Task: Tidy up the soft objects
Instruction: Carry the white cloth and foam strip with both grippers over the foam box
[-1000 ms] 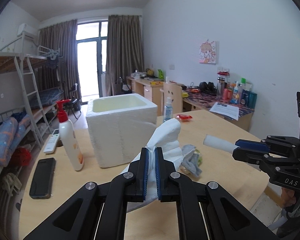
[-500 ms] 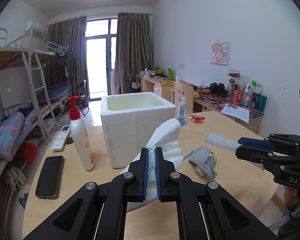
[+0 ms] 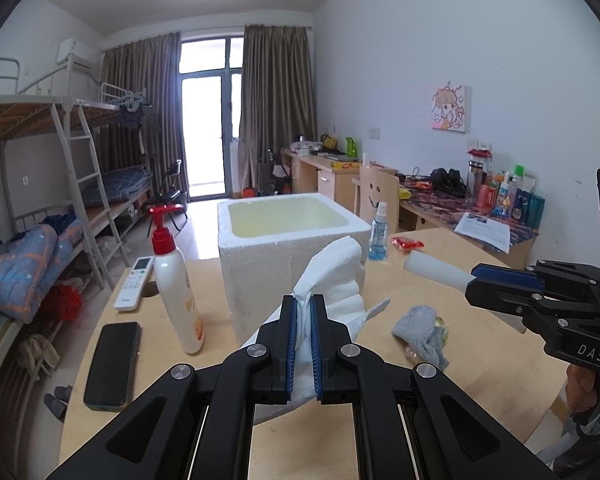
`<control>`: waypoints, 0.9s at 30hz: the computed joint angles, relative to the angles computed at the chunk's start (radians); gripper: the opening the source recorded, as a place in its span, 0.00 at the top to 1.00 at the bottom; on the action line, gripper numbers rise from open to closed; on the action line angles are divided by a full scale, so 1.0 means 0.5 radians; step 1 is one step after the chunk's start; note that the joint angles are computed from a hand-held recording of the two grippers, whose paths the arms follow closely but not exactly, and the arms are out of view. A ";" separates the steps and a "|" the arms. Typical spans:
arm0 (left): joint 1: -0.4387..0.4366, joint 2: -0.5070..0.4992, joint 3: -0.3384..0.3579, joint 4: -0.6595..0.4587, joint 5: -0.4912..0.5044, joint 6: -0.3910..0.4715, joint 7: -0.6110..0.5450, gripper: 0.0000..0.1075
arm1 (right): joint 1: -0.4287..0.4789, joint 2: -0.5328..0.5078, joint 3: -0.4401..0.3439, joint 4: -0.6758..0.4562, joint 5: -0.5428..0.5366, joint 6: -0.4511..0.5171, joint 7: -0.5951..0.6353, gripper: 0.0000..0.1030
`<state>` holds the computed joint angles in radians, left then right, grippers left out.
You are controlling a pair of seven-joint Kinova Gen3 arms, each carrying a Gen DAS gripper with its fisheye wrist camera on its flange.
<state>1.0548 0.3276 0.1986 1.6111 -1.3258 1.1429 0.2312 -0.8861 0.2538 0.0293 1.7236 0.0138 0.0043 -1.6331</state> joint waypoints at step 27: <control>0.004 -0.020 -0.033 -0.202 -0.133 0.095 -0.173 0.93 | 0.014 0.023 0.000 -0.271 0.091 0.067 -0.032 0.77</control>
